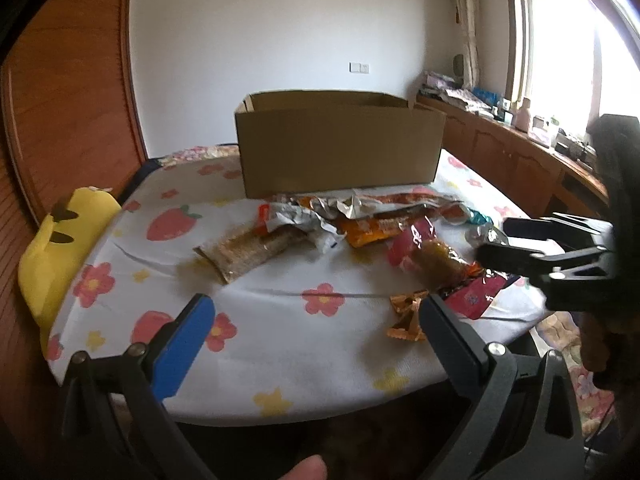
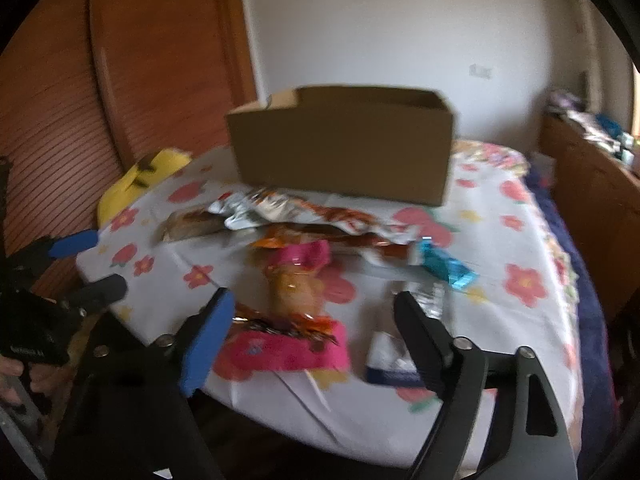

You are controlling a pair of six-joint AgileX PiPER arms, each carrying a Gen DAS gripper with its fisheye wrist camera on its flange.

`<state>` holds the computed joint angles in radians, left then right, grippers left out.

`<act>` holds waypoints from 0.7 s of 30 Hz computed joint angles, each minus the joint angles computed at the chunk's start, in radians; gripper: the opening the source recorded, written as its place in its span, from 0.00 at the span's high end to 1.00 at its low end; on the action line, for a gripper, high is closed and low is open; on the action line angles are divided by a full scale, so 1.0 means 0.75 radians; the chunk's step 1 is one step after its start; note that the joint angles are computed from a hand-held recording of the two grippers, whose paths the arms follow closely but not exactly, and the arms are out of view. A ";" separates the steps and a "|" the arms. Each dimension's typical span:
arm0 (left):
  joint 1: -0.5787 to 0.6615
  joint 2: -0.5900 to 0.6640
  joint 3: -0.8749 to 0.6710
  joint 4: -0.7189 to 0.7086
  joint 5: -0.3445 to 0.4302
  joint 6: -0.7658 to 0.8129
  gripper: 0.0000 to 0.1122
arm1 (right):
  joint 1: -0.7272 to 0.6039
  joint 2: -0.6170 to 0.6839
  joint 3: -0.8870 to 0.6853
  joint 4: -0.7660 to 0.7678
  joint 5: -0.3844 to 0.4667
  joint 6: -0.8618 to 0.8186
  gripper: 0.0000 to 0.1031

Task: Organize snacks
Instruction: 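Grasp the pink bread packet with the right tool while the left tool grasps the brown wafer packet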

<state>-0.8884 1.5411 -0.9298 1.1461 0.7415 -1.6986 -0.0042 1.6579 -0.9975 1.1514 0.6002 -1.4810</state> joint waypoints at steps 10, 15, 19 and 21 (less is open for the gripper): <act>0.153 0.072 -0.053 -0.179 -0.217 0.217 0.10 | 0.115 0.286 -0.348 -0.356 0.105 0.369 0.37; 0.200 0.094 -0.066 -0.250 -0.310 0.304 0.10 | 0.128 0.383 -0.464 -0.473 0.169 0.511 0.39; 0.219 0.135 -0.105 -0.331 -0.351 0.405 0.10 | 0.124 0.397 -0.477 -0.493 0.167 0.506 0.52; 0.226 0.151 -0.125 -0.387 -0.367 0.468 0.10 | 0.117 0.403 -0.487 -0.488 0.182 0.504 0.56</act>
